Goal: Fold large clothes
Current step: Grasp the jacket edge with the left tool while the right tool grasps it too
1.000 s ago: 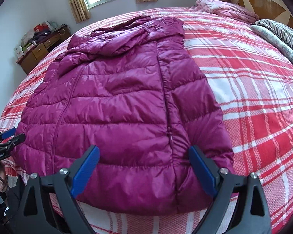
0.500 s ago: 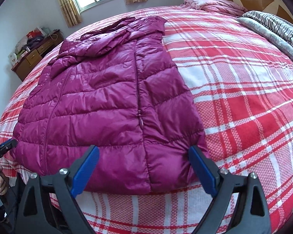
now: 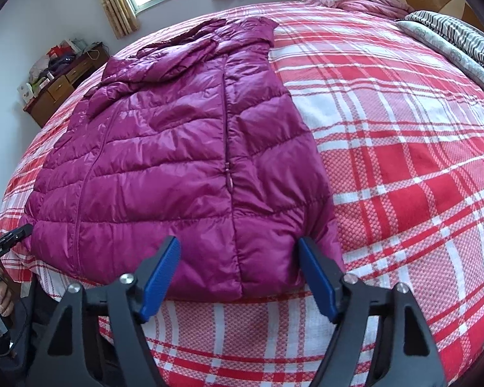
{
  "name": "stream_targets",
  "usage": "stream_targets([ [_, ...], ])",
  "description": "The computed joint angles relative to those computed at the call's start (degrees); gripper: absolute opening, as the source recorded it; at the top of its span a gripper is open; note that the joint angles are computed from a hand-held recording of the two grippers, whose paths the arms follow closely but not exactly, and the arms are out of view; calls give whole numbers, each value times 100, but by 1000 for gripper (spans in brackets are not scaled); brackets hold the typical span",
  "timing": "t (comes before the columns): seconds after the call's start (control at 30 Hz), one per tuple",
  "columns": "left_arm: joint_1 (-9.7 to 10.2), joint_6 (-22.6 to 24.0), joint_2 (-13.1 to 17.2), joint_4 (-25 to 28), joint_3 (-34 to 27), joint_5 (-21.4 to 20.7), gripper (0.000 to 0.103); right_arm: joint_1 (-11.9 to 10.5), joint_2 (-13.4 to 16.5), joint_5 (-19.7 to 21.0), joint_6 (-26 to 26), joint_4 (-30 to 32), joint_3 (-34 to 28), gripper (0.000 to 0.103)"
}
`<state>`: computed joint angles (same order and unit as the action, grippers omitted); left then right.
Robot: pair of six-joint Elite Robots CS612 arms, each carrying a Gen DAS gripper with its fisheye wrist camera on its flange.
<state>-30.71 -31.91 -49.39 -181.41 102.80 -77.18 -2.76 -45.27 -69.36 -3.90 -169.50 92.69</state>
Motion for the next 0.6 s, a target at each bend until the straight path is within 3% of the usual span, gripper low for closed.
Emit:
stream_targets([
  [0.07,-17,74,-5,-101,25,54,17,-6,-2,-13,54,-8,3,67],
  [0.17,-23,166,-15,-268,56,112,13,-25,-16,-81,203,-89,37,61],
  [0.5,-6,205,-7,-346,71,110,11,-31,-73,-435,681,-604,150,61],
  [0.6,-2,199,-2,-347,70,107,11,-39,-49,-515,765,-403,90,62],
])
